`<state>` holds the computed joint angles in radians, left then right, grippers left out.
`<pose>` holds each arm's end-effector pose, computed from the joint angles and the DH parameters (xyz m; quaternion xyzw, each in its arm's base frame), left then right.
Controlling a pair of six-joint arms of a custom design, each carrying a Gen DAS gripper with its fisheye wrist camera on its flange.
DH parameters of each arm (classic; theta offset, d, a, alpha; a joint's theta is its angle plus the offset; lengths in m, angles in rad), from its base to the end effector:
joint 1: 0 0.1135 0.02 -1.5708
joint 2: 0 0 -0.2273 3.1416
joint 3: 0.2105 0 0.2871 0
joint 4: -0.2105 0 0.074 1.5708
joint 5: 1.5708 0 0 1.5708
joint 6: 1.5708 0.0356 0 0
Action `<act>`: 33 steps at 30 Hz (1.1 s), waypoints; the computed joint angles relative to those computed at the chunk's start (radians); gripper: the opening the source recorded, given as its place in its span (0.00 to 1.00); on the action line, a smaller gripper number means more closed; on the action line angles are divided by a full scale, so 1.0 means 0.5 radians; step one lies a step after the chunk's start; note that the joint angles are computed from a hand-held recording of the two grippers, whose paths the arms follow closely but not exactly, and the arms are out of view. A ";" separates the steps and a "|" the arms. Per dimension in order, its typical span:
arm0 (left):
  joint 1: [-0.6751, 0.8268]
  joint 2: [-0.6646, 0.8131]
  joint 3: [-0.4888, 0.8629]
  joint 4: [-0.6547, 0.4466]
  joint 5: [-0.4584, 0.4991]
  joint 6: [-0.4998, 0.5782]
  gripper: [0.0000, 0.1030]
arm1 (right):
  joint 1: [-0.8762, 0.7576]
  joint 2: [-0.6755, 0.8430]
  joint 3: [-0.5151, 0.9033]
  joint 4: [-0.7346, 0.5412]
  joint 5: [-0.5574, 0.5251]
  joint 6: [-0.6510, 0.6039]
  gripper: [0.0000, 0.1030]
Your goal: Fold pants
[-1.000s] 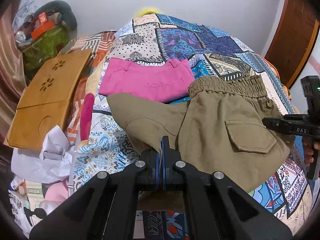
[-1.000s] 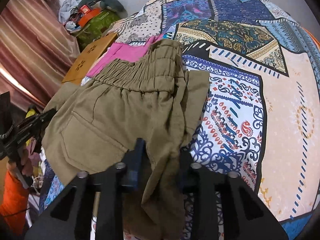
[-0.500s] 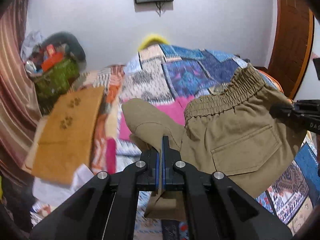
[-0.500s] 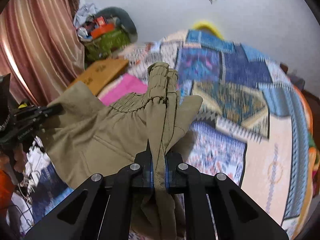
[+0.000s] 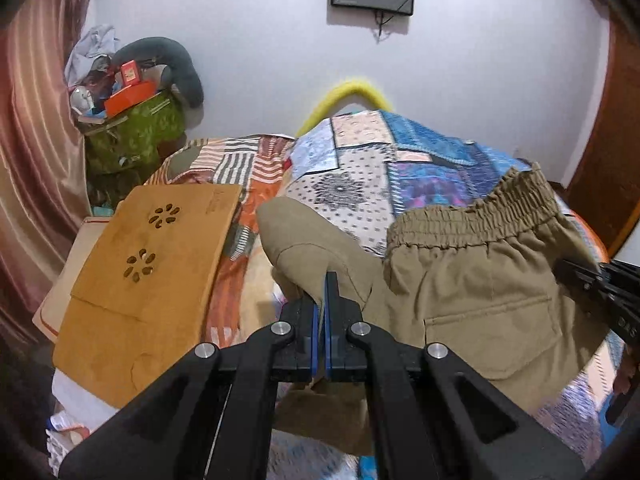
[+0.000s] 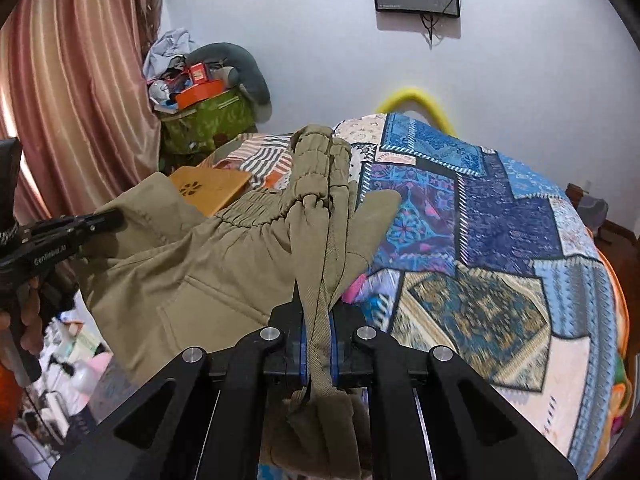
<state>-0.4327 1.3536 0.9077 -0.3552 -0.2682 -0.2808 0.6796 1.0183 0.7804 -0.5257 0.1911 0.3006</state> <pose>0.2995 -0.1280 0.1907 0.0197 0.9197 -0.0138 0.3919 0.2115 0.1622 0.2238 -0.1356 0.9061 0.1066 0.3862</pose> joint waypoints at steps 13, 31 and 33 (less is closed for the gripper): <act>0.179 0.869 0.222 0.448 0.174 0.099 0.01 | -0.259 0.830 0.167 0.302 -0.425 -0.022 0.07; 0.115 0.206 -0.490 0.357 0.253 0.033 0.74 | -0.162 0.438 -0.119 0.013 -0.518 0.123 0.42; 0.081 0.147 -0.541 0.324 0.277 0.002 0.74 | -0.153 0.333 -0.179 -0.032 -0.495 0.139 0.42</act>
<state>-0.3920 1.4270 0.6374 -0.1933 -0.1297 -0.2796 0.6032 1.1850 0.6911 -0.5418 -0.0564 0.3702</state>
